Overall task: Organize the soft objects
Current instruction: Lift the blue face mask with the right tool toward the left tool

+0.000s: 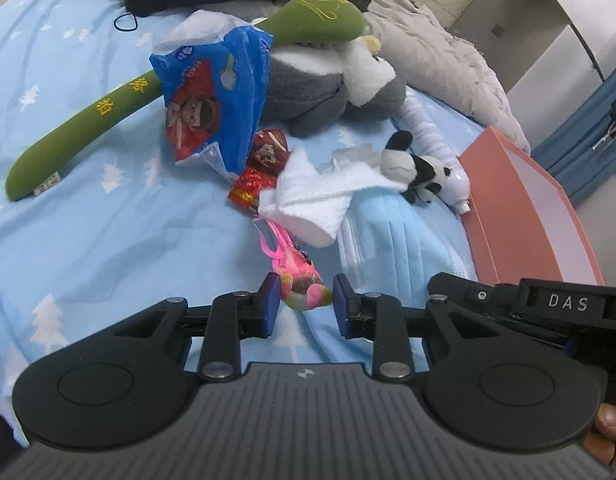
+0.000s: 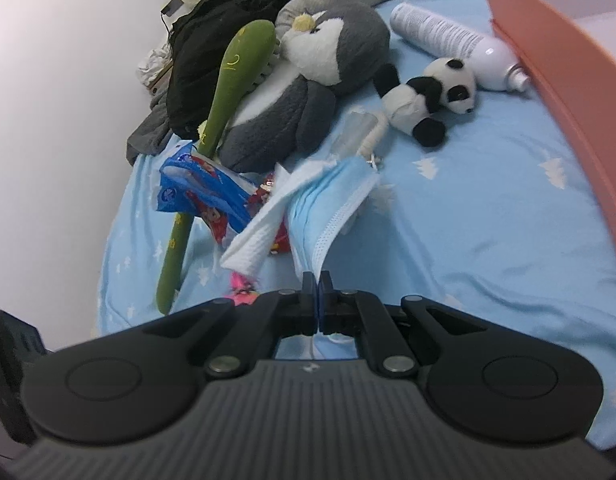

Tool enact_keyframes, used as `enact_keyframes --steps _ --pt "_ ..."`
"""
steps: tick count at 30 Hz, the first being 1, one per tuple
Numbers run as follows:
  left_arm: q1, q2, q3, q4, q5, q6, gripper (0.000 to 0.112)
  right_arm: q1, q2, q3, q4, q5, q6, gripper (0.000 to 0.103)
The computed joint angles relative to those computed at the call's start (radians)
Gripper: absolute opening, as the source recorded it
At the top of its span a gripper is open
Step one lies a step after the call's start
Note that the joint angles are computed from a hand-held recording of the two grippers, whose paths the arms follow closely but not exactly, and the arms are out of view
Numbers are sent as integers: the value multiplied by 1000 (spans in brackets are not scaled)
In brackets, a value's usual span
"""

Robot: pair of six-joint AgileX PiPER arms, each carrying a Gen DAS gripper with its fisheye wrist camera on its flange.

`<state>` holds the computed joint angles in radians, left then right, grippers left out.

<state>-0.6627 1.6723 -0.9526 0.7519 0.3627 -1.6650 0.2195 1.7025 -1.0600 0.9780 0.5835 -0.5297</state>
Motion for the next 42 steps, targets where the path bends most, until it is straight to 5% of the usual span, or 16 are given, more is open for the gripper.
enact_keyframes --steps 4,6,19,23,26,33,37,40,42 --pt "-32 -42 30 -27 9 1 32 6 -84 67 -94 -39 52 4" --pt "-51 -59 43 -41 18 4 11 -6 -123 98 -115 -38 64 4" --pt "-143 -106 136 10 13 -151 11 -50 -320 287 -293 -86 181 4" --pt "-111 -70 102 -51 10 -35 21 -76 -326 308 -330 -93 201 4" --pt "-91 -16 34 -59 38 83 61 -89 -340 318 -319 -90 179 4" --pt "-20 176 -179 -178 62 470 61 -118 -345 310 -243 -67 103 4" --pt "-13 279 -283 -151 116 529 61 -147 -341 286 -202 -44 67 4" --pt "12 324 -332 -205 132 596 41 -166 -341 258 -189 -26 49 4" --pt "27 330 -344 -239 130 620 18 -177 -335 234 -181 -14 33 4"
